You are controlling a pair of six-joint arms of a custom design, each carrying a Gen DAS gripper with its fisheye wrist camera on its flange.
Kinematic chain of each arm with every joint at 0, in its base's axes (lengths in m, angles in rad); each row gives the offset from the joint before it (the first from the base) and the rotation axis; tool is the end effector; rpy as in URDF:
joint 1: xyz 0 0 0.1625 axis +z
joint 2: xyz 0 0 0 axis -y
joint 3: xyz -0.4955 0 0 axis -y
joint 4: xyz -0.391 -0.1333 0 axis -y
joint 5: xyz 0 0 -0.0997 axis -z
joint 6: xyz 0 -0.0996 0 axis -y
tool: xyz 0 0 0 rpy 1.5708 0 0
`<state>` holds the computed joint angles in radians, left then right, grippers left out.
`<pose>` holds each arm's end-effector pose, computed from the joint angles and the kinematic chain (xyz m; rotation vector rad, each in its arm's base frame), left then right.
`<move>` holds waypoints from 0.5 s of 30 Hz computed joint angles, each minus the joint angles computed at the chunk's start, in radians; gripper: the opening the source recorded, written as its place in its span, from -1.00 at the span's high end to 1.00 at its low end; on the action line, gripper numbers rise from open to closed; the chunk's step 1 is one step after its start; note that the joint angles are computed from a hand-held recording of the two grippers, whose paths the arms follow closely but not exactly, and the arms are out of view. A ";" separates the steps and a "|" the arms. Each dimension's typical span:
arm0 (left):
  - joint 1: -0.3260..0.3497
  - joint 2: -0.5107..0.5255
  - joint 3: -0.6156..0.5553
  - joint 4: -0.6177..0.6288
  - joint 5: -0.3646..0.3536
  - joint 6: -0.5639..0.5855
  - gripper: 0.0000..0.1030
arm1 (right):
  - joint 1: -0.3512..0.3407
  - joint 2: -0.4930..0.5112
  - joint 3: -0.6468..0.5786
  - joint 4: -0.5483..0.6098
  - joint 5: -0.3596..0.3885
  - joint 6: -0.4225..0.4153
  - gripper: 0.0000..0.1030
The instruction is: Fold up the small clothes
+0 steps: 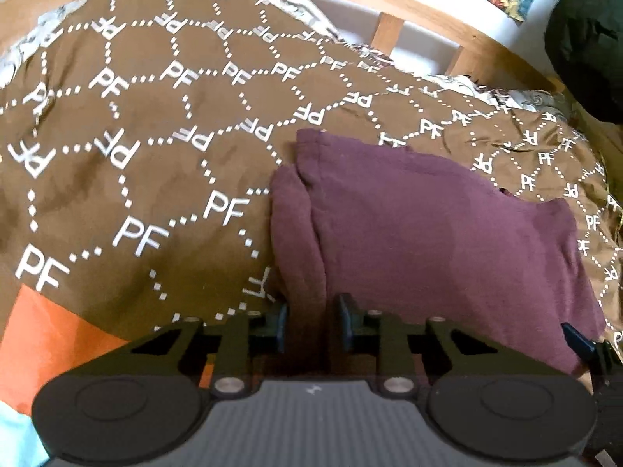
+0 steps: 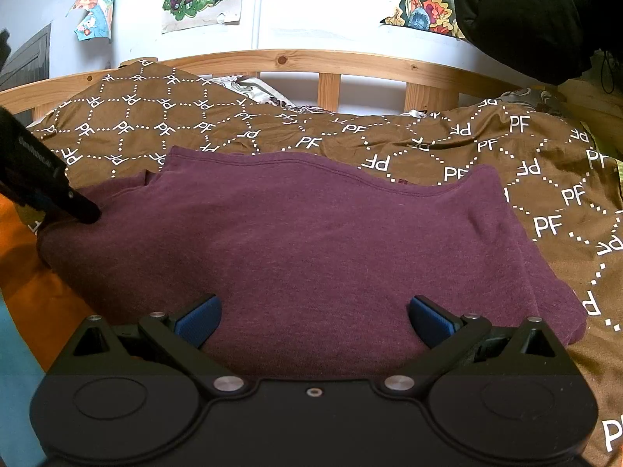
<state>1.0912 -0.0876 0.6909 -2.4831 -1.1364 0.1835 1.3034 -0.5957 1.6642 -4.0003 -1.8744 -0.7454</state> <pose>-0.2774 -0.9131 -0.0717 0.7952 2.5966 -0.5064 -0.0883 -0.7142 0.1755 0.2258 -1.9414 1.2292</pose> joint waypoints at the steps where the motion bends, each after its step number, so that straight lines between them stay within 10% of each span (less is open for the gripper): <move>1: -0.001 -0.003 0.003 -0.001 -0.003 0.000 0.47 | 0.000 0.000 0.000 0.000 0.000 0.000 -0.99; 15: -0.025 -0.015 0.016 -0.031 0.009 -0.060 0.88 | -0.006 -0.021 0.029 -0.019 0.032 0.029 -0.99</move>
<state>1.0664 -0.1030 0.7072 -2.5139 -1.1277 0.1235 1.2971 -0.6167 1.6929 -4.0190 -1.8425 -0.7166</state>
